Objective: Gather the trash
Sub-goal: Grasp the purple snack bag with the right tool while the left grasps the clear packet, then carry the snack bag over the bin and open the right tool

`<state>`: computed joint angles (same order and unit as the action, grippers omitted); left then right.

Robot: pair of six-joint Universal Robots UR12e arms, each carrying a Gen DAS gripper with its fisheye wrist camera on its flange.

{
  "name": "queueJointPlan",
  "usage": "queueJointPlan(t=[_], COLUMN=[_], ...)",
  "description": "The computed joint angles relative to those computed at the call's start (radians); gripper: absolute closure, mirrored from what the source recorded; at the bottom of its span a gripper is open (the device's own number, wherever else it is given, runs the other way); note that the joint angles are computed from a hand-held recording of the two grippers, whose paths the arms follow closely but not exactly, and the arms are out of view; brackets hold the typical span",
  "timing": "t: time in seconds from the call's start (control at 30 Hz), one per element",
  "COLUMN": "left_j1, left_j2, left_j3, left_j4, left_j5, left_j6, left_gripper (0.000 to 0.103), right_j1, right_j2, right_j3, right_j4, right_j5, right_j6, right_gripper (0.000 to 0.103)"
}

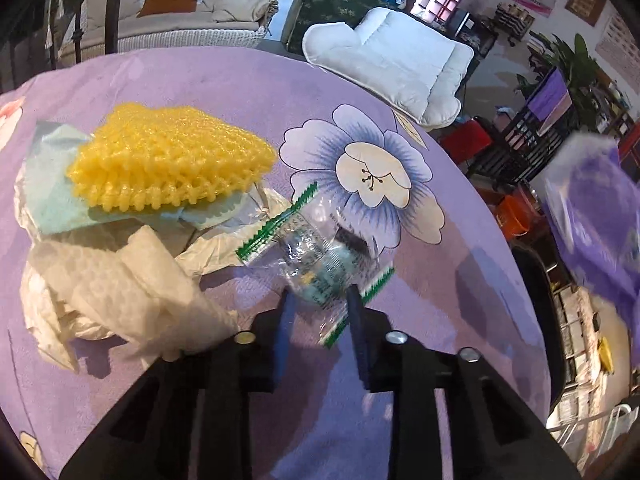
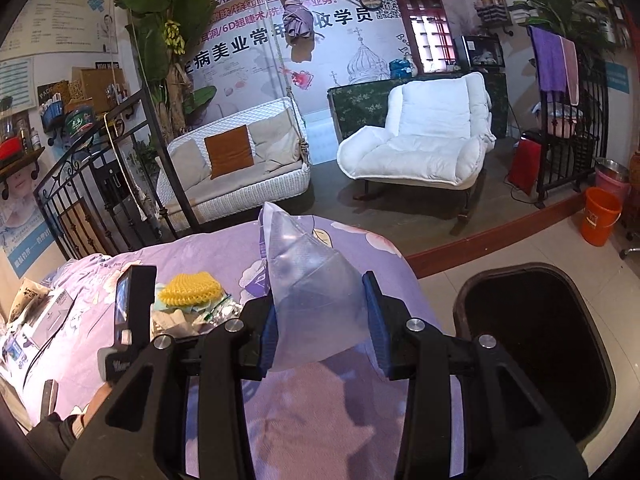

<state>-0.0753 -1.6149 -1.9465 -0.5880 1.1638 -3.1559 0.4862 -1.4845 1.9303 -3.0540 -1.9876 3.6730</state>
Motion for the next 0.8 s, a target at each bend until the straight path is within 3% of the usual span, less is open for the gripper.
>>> queueJointPlan(t=[0.17, 0.53, 0.8], left_j1=[-0.003, -0.013, -0.058], left_j2=[0.009, 0.065, 0.128], left_j3=[-0.011, -0.063, -0.109], left_j4=[0.026, 0.115, 0.213], left_j5=[-0.015, -0.069, -0.054], left_j6=[0.003, 0.021, 0.046], left_gripper=[0.090, 0.091, 0.091], right_j1=[0.002, 0.009, 0.007], right_j2=[-0.027, -0.071, -0.117], right_j3=[0.037, 0.097, 0.144], right_j4=[0.003, -0.012, 0.019], right_j5=[-0.015, -0.080, -0.146], right_j6=[0.037, 0.071, 0.103], right_gripper=[0.063, 0.063, 0.063])
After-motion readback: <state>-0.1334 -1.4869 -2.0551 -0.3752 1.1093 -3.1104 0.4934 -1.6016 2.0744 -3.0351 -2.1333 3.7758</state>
